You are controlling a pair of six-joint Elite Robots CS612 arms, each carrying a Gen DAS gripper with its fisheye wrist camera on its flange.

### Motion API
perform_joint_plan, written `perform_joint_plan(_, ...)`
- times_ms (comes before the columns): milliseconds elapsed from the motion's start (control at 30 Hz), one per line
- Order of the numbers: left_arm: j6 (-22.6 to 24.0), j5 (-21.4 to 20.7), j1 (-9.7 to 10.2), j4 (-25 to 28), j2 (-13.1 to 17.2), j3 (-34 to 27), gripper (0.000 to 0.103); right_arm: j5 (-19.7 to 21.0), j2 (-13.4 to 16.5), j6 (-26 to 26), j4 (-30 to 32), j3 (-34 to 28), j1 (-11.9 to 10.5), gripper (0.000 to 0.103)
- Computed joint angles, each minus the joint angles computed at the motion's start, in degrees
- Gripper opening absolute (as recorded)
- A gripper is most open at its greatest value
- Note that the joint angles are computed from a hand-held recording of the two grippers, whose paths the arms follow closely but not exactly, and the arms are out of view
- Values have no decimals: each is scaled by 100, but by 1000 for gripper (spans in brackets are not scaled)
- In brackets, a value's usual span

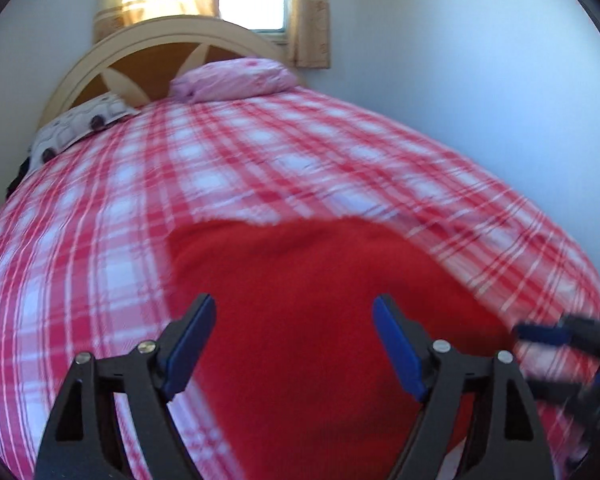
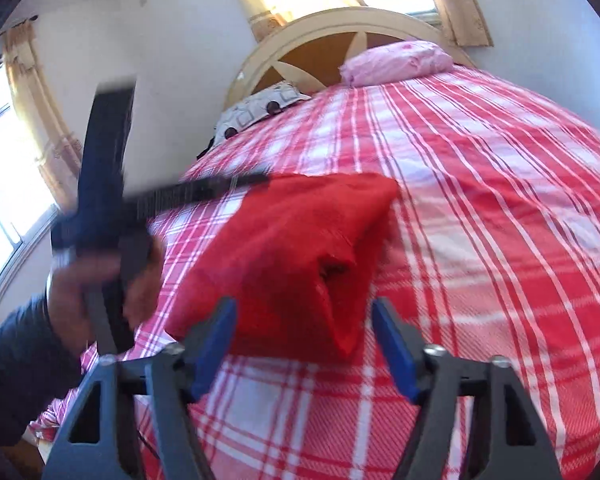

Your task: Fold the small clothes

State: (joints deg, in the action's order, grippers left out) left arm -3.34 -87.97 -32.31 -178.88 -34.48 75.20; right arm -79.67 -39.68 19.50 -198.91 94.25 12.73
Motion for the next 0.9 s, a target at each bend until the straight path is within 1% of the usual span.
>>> perform_joint_plan(67, -23, 122, 22, 9, -45, 223, 83, -76, 32, -94, 252, -140, 40, 51)
perform_joint_plan(133, -101, 159, 34, 80, -59, 366, 83, -306, 76, -130, 663, -299, 84, 51)
perform_joint_plan(167, -189, 104, 46, 71, -48, 413, 84, -414, 103, -118, 923, -377, 97, 50)
perform_joint_plan(200, -264, 75, 47, 11, -27, 433, 88, -474, 128, -79, 1114, -424, 97, 50)
perform_joint_plan(233, -377, 91, 48, -58, 0, 455, 94, -536, 152, -33, 1395, -483, 96, 50)
perform_joint_plan(300, -457, 17, 61, -62, 21, 460, 99, -447, 195, 120, 1563, -488, 54, 50)
perform_joint_plan(367, -664, -157, 97, -140, 30, 494, 99, -327, 204, 324, 1478, -433, 11, 50)
perform_joint_plan(400, -690, -200, 109, -256, 16, 546, 99, -379, 171, 355, 1439, -394, 18, 50)
perform_joint_plan(467, -734, -233, 127, -629, 6, 662, 100, -639, 80, 371, 1278, -302, 53, 50)
perform_joint_plan(500, -801, -228, 138, -787, 5, 715, 100, -794, 5, 341, 1089, -228, 81, 50)
perform_joint_plan(533, -886, -283, 159, -921, 10, 745, 103, -832, -28, 290, 945, -197, 95, 50)
perform_joint_plan(567, -933, -300, 169, -941, 8, 756, 103, -898, -66, 180, 738, -177, 127, 50)
perform_joint_plan(600, -1001, -286, 176, -892, 10, 743, 103, -975, -92, -36, 554, -211, 184, 50)
perform_joint_plan(633, -1081, -318, 190, -796, 23, 704, 103, -975, -99, -162, 488, -242, 213, 50)
perform_joint_plan(667, -1113, -376, 203, -760, 30, 699, 103, -873, -88, -343, 454, -327, 236, 50)
perform_joint_plan(733, -1186, -483, 228, -622, 62, 634, 103, -523, -16, -693, 720, -589, 269, 54)
perform_joint_plan(767, -1225, -519, 237, -526, 77, 594, 103, -502, 34, -805, 832, -698, 299, 55)
perform_joint_plan(833, -1275, -667, 271, -513, 85, 606, 103, -450, 193, -989, 1373, -1017, 326, 55)
perform_joint_plan(867, -1316, -743, 287, -515, 85, 614, 103, -585, 262, -918, 1854, -1180, 331, 55)
perform_joint_plan(900, -1371, -846, 311, -499, 99, 597, 103, -675, 333, -665, 2242, -1296, 313, 55)
